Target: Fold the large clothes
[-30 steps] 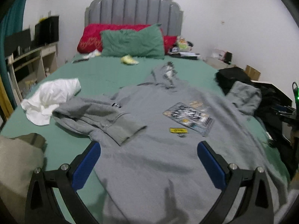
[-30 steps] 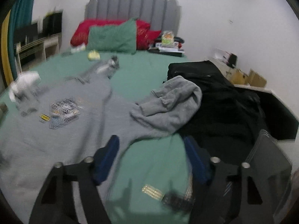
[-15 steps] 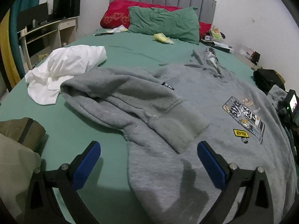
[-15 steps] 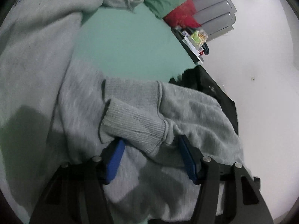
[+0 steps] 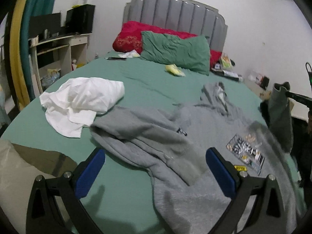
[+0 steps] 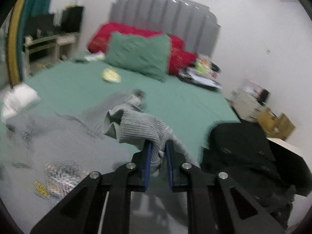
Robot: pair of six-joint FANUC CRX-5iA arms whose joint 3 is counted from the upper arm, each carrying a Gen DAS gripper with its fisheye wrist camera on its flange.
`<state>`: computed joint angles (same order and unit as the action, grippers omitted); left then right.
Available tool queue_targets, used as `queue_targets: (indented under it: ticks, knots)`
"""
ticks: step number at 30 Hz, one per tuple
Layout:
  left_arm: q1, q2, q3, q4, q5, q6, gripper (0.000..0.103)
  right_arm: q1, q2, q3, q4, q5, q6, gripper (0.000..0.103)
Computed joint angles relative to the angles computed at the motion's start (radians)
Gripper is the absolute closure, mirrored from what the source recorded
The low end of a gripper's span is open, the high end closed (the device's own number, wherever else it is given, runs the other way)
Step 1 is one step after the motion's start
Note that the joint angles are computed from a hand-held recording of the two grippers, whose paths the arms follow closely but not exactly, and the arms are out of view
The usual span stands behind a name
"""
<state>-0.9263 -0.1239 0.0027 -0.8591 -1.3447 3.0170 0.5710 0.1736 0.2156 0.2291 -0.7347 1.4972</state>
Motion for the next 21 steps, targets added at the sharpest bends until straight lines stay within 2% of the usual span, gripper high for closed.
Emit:
queue_targets:
  ticks: [5,11,13,14,15,16,21]
  knots:
    - [0.023,-0.09,-0.067,0.02,0.012,0.048,0.0,0.123,0.07,0.066,-0.048,-0.044,-0.108,0.09]
    - [0.051,-0.196,-0.142,0.054,0.027,0.084,0.0,0.246,0.134,0.008,-0.088,-0.021,-0.337,0.088]
    - [0.062,-0.22,-0.153,0.063,0.03,0.078,0.0,0.262,0.182,0.034,-0.171,-0.038,-0.328,0.08]
    - [0.071,-0.23,-0.158,0.071,0.036,0.074,0.0,0.265,0.203,0.057,-0.244,-0.065,-0.306,0.067]
    - [0.078,-0.242,-0.163,0.077,0.041,0.074,0.0,0.274,0.189,0.045,-0.316,-0.098,-0.299,0.047]
    - [0.083,-0.254,-0.168,0.079,0.046,0.079,0.0,0.284,0.179,0.021,-0.338,-0.097,-0.33,0.041]
    - [0.105,-0.303,-0.191,0.083,0.065,0.109,0.0,0.348,0.078,-0.136,-0.409,0.024,-0.42,0.038]
